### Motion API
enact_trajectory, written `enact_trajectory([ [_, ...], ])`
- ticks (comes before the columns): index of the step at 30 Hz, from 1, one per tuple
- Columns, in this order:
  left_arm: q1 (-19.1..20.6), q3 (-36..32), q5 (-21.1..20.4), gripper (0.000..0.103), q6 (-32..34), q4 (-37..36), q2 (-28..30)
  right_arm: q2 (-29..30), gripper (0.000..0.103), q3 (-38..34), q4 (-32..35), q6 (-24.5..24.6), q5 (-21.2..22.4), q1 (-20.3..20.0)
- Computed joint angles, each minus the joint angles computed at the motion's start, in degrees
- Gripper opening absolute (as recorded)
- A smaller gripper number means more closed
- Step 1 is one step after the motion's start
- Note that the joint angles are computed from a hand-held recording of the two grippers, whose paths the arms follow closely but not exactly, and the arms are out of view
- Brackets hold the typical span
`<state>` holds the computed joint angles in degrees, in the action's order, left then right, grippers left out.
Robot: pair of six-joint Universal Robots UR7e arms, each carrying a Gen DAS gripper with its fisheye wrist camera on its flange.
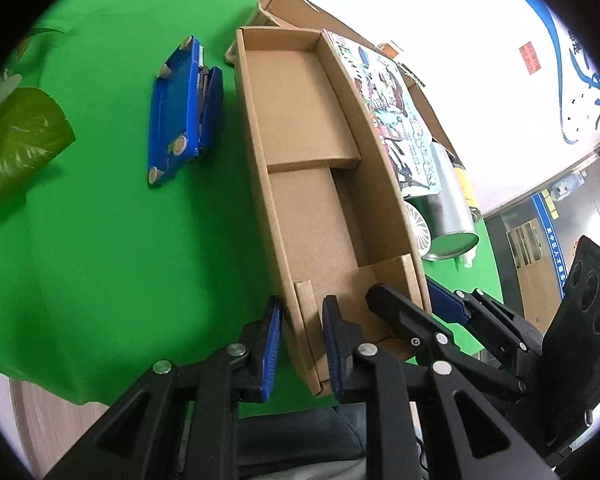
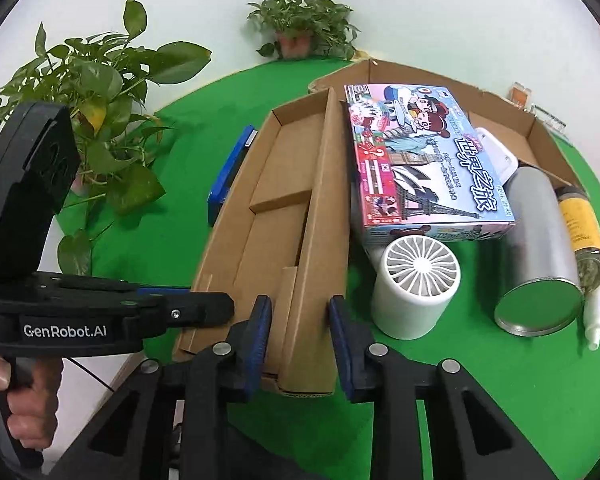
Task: Organize rigid objects
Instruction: 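Lift the cardboard insert with both tools and lower it into the open box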
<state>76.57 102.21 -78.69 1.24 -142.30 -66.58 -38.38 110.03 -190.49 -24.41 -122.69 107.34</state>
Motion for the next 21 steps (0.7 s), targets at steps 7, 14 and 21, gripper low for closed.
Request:
enact_trajectory([
  [7,-3.87,5.20,6.97,0.020,6.86,-8.59,-5.23,-1.31,0.025,1.45,-5.60,-1.75,5.17,0.52],
  [14,-7.95,1.81,10.72,0.020,13.89,-14.18,-5.47,-0.81,0.025,-2.67,-11.73,-4.26,9.50,2.45],
  [21,-9.84,-15.03,9.71,0.020,20.08,-12.42,5.72,1.82,0.024,-18.95,-5.15,-5.64,9.37,2.90],
])
